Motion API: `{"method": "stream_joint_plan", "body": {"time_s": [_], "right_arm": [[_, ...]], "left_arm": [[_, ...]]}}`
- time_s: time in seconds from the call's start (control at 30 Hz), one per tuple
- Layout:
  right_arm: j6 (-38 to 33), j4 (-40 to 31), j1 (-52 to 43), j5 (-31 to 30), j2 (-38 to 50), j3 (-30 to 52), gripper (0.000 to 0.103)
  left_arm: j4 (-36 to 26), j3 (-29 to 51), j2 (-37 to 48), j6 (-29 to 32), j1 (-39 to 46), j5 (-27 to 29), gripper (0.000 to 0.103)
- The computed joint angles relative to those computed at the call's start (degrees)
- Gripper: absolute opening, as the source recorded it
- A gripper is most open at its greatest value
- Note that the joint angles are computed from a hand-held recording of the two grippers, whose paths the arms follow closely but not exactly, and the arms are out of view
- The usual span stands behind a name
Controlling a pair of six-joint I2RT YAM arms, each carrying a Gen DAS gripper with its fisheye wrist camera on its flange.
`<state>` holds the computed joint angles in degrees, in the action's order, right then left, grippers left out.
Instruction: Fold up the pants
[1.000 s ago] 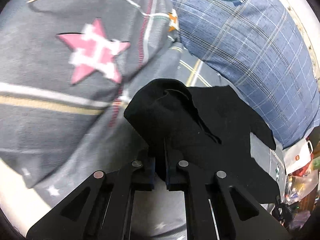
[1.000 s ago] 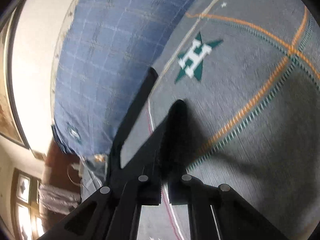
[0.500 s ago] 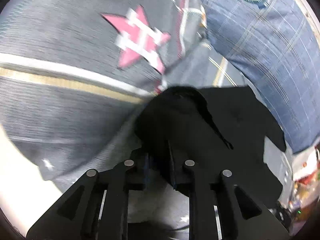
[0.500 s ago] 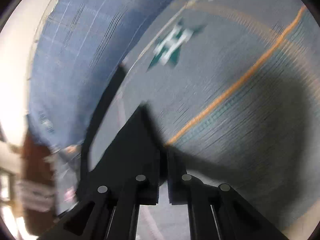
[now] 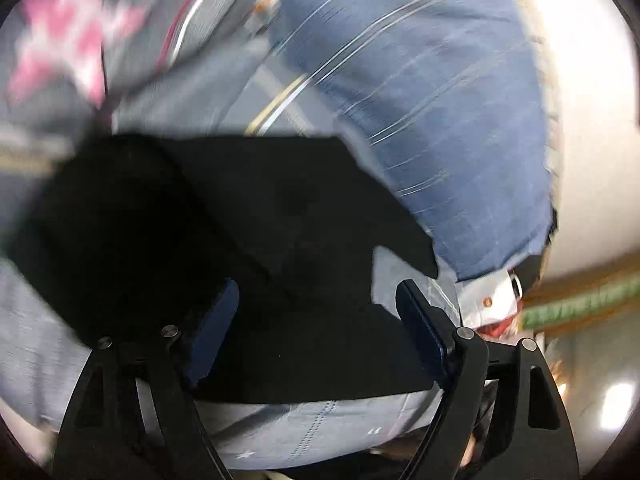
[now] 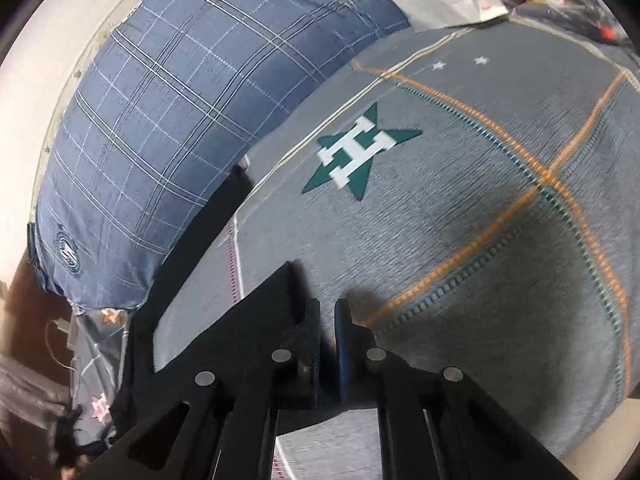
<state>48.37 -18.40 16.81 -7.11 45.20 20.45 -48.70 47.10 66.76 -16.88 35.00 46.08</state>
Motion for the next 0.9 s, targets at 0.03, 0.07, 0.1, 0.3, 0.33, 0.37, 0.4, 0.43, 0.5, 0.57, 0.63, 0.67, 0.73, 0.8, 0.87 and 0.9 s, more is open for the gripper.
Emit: {"method": "stream_joint_plan", "body": {"time_s": [0.03,0.07,0.1,0.3,0.33,0.37,0.4,0.43,0.5,0.57,0.63,0.67,0.73,0.8,0.87,0.9], "right_arm": [[1.17,0.9,1.39,0.78,0.73,0.07,0.006],[1.27,0.94,1.62,0.74,0.79,0.16,0.006],[1.39,0.72,2.1,1.09,0.59,0.12,0.006],[1.38,0.08,0.61,-0.82,-0.55,-0.55,0.006],[1.38,0.46,0.11,-1.59,-0.38,-0.74,0.006],[1.59,0.52,0.03,-1.83,-0.36,-0.85,0.006],[1.75,0.59,0.22,-1.64,-0.03,-0.74,0.006],[1.91,0.61,0.5,-1.25,0.29,-0.53,0.006],[2.19,0.8,0.94,-0.75,0.31,-0.41,0.006],[1.84,1.15,1.36,-0.62,1.09,-0.03,0.006],[1.52,1.47,1.6,-0.75,1.62,0.13,0.006],[1.45,1.63,1.57,-0.81,1.91,0.26,0.006],[1.73,2.12,1.57,-0.57,1.88,0.24,0.006],[2.25,2.99,2.22,0.03,1.85,0.4,0.006],[2.51,3.44,3.92,2.14,1.5,0.99,0.006],[2.48,4.83,5.08,3.24,1.1,1.13,0.006]], "left_arm": [[2.39,-0.71,2.08,-2.01,-0.62,0.29,0.081],[4.18,-1.28,3.46,-4.03,-1.38,0.04,0.081],[5.41,-1.1,5.56,-5.13,-1.69,-0.36,0.081],[13.59,-0.13,10.95,-8.51,-5.71,-1.2,0.081],[14.59,0.77,12.3,-8.82,-6.51,-1.77,0.081],[14.67,1.85,13.68,-8.9,-7.0,-2.32,0.081],[14.8,3.03,14.95,-9.35,-7.19,-3.03,0.081],[14.21,5.65,16.57,-9.89,-7.06,-4.08,0.081],[14.63,9.68,17.07,-9.94,-3.92,-3.66,0.08],[20.46,12.03,14.43,-13.35,1.44,-1.92,0.08],[22.42,14.04,11.34,-13.26,6.26,-2.54,0.081],[22.21,14.3,10.21,-12.73,7.8,-2.94,0.081],[20.49,13.46,7.94,-10.33,10.2,-3.56,0.081],[19.53,11.06,5.92,-8.79,10.31,-5.26,0.081],[19.46,6.65,2.55,-8.51,9.21,-6.92,0.081],[21.15,4.01,0.96,-10.63,6.44,-9.22,0.081]]}}
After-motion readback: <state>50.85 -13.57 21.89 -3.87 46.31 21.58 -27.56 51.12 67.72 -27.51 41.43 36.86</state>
